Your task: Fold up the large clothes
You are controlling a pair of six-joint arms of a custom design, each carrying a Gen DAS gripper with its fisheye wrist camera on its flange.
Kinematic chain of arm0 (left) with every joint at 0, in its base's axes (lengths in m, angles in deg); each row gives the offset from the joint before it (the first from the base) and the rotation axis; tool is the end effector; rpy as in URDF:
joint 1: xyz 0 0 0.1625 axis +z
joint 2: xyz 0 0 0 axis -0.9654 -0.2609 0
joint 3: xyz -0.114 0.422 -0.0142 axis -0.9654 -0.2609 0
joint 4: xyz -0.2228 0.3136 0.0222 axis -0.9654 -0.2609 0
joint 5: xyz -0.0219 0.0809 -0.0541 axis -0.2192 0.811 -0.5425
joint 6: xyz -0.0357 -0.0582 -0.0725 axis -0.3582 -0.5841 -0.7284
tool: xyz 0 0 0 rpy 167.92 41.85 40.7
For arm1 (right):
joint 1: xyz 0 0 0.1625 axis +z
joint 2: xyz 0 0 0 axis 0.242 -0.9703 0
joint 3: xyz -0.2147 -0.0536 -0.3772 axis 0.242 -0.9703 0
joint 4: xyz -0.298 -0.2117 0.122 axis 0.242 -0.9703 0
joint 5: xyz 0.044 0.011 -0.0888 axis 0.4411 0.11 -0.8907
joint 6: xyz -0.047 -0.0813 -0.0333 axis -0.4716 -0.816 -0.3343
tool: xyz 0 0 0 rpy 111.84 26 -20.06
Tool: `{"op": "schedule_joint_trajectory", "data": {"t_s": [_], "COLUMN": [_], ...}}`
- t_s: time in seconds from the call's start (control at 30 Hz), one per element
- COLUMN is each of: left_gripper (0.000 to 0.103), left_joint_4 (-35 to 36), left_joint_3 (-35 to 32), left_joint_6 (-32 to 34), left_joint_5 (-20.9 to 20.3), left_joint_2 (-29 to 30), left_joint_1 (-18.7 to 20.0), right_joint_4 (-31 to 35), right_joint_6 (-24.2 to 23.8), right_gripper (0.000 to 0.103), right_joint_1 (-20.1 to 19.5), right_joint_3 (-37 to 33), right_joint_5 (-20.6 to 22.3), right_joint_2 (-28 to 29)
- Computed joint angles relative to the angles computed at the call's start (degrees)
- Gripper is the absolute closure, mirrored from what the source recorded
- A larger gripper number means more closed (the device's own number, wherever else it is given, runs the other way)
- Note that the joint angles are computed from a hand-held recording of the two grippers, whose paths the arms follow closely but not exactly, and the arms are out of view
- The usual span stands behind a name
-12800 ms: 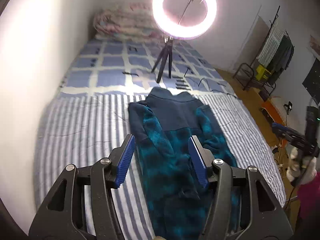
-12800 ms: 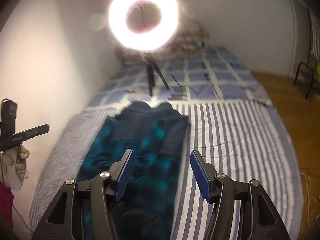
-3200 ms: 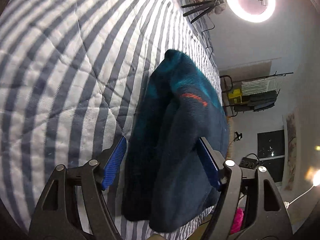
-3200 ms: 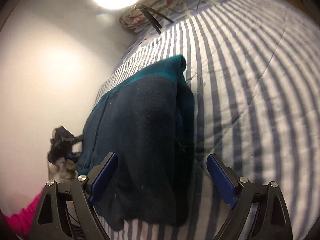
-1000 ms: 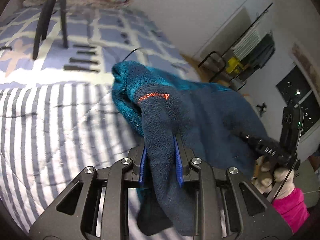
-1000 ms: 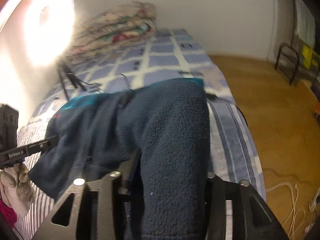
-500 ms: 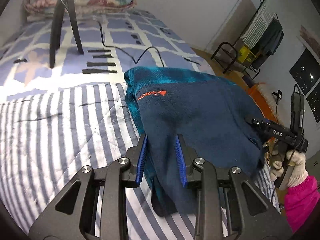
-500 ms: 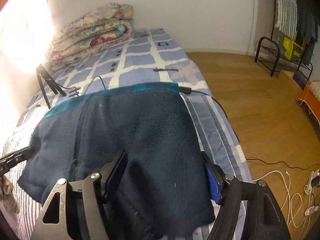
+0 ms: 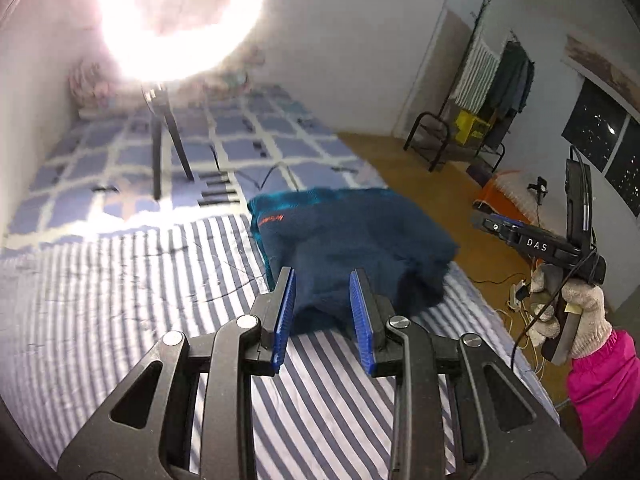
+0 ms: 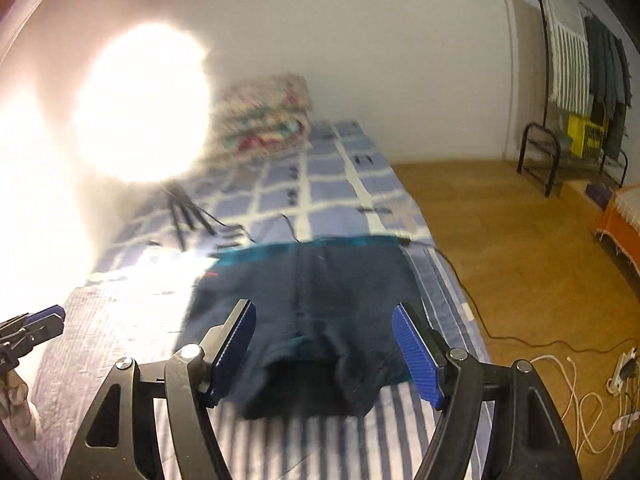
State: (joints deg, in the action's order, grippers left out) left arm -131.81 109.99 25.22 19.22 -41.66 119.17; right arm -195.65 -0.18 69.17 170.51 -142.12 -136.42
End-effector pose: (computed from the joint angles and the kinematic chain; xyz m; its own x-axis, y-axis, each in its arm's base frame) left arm -0.2902 -0.5745 0.1100 -0.8600 0.0486 -0.5080 0.4205 0.6314 -0.6515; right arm 0.0539 -0.6014 0.4976 -0.7323 -0.3972 0.5532 -0.6605 0.6120 -0.4350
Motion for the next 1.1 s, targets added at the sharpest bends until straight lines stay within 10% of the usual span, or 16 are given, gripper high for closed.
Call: {"op": "schedule_joint_trajectory", "data": {"t_s": [0.43, 0.53, 1.1], "left_gripper": [0.075, 0.05, 0.0], "left_joint_4": [24.29, 29.5, 57.98], "left_joint_3": [17.73, 20.02, 26.12], "left_joint_6": [-29.8, -36.96, -71.03], "left_joint_5": [12.71, 12.84, 15.66], "left_joint_2": [-13.17, -15.09, -18.64], "left_joint_1": [-26.95, -31.58, -45.64], "right_joint_4": [14.32, 16.99, 28.91], "right_joint_6": [-3.09, -4.48, -19.93], "right_gripper": [0.024, 0.016, 0.0], "right_joint_1": [1.2, -0.46, -25.17], "right_joint_3": [15.04, 17.57, 28.88], "right_joint_5": [8.0, 9.19, 25.74], "right_joint_2": [-30.78, -36.45, -61.16]}}
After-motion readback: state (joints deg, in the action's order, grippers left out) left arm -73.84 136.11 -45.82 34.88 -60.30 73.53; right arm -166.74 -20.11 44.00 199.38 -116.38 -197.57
